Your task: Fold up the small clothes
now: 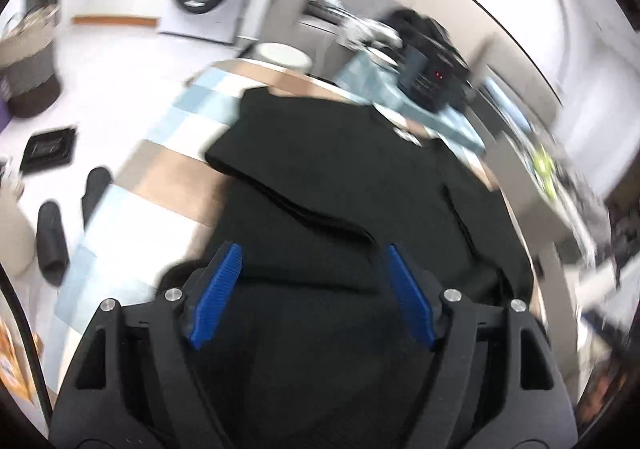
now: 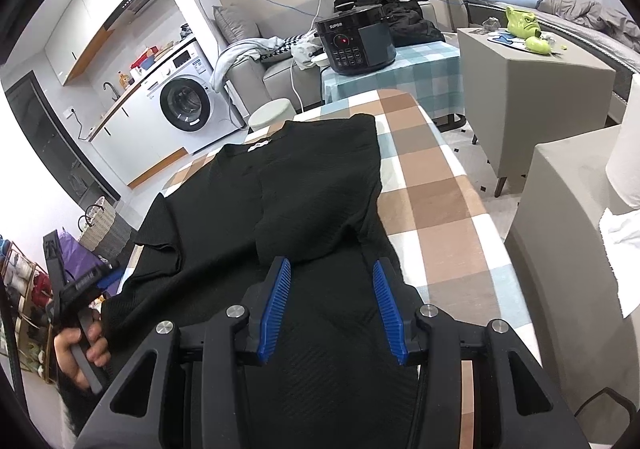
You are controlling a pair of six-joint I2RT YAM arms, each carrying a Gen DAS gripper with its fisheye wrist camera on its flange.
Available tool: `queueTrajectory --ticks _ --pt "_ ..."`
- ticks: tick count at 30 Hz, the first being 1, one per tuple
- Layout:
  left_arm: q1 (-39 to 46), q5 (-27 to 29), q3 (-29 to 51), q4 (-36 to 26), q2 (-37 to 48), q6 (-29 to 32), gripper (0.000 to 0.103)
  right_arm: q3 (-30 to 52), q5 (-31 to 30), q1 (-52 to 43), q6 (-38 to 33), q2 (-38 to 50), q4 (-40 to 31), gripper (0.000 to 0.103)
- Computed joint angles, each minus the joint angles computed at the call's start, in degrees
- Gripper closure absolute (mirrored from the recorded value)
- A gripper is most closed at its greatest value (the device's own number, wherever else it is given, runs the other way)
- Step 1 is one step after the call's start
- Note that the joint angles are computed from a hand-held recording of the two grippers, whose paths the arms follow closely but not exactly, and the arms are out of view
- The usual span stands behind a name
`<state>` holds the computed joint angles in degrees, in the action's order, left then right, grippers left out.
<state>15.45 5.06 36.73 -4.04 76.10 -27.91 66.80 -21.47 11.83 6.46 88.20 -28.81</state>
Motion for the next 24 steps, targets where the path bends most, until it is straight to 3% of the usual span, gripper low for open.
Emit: queueTrajectory --ticks 8,12,14,15,16,18,24 --pt "10.5 0.5 9.4 5.5 14.9 -0.2 0.031 0.0 0.5 -0.5 0.1 0.4 -0.7 0.059" --pt "12.8 0.5 18.1 4.2 25.8 -1.4 0.032 -2.2 0.1 -1.7 0.5 -1.0 -0.8 0.059" --pt "13.0 0.7 21.3 4.6 30.3 -1.6 0.041 -2.3 -0.1 -2.1 0.4 -0.8 -1.4 0.059" --pt "13.2 1.5 21.9 5.7 31.9 -1.7 0.057 -2.4 -0.1 -2.2 0.3 -0.8 -1.6 0.059" --pt "13.5 3.0 22.5 6.8 33.2 -1.5 0.079 -2.5 0.1 -2.3 0.1 -0.8 -1.6 0.059" --pt "13.1 3.8 23.7 7.3 35.0 -1.2 0.095 -2.6 0.1 -2.5 0.1 -0.6 -1.8 0.059" --pt "10.7 5.2 21.2 12.6 30.6 -1.0 0.099 -3.1 -0.2 -2.7 0.0 -0.4 -1.3 0.059"
